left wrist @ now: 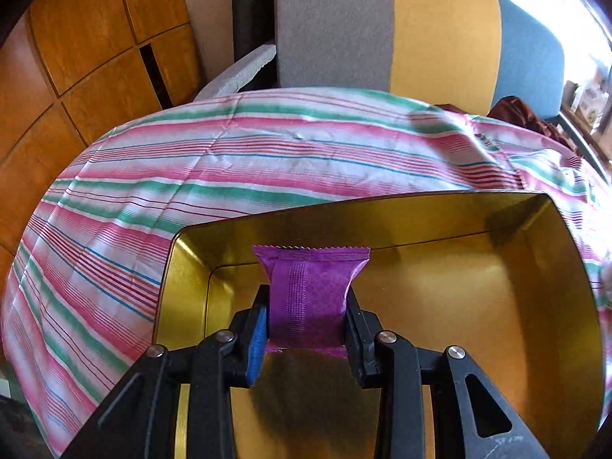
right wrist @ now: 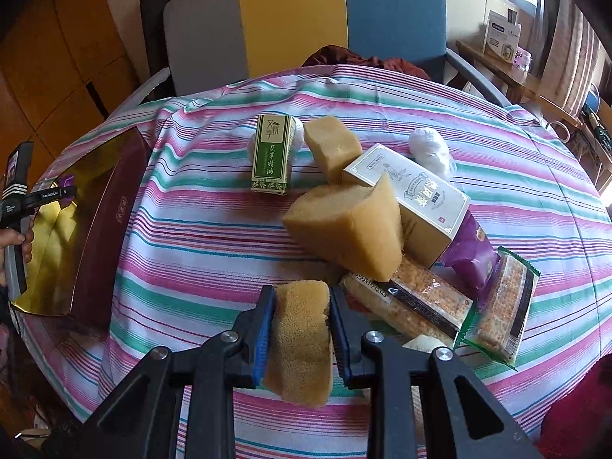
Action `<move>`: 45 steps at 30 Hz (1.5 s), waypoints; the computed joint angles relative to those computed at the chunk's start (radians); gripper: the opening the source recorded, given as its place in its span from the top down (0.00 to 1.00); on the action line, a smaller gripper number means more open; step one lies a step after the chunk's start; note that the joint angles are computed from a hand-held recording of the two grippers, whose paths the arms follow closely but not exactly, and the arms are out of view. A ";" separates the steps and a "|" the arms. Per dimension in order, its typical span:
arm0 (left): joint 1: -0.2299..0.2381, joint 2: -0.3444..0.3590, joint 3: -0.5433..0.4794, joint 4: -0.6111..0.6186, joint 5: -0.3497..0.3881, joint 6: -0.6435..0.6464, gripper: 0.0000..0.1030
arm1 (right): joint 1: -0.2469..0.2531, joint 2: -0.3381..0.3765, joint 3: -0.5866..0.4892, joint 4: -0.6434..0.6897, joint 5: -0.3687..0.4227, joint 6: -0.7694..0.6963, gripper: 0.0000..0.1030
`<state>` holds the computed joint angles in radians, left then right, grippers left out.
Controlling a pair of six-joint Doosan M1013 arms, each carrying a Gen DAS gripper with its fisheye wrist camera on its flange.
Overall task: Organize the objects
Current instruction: 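Carry the purple packet into the gold tray while the right tool grasps a yellow sponge, then open the left tool to drop the purple packet in the tray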
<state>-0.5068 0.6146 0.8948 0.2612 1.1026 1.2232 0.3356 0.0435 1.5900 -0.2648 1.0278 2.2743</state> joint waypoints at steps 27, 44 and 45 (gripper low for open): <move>-0.094 -0.317 0.387 0.130 -0.306 -0.187 0.23 | 0.008 0.013 -0.012 -0.026 0.038 -0.011 0.74; -0.123 -0.413 0.533 0.151 -0.347 -0.206 0.20 | 0.030 0.031 -0.032 -0.077 0.080 -0.003 0.74; -0.122 -0.415 0.538 0.153 -0.348 -0.207 0.20 | 0.031 0.031 -0.032 -0.078 0.082 0.000 0.74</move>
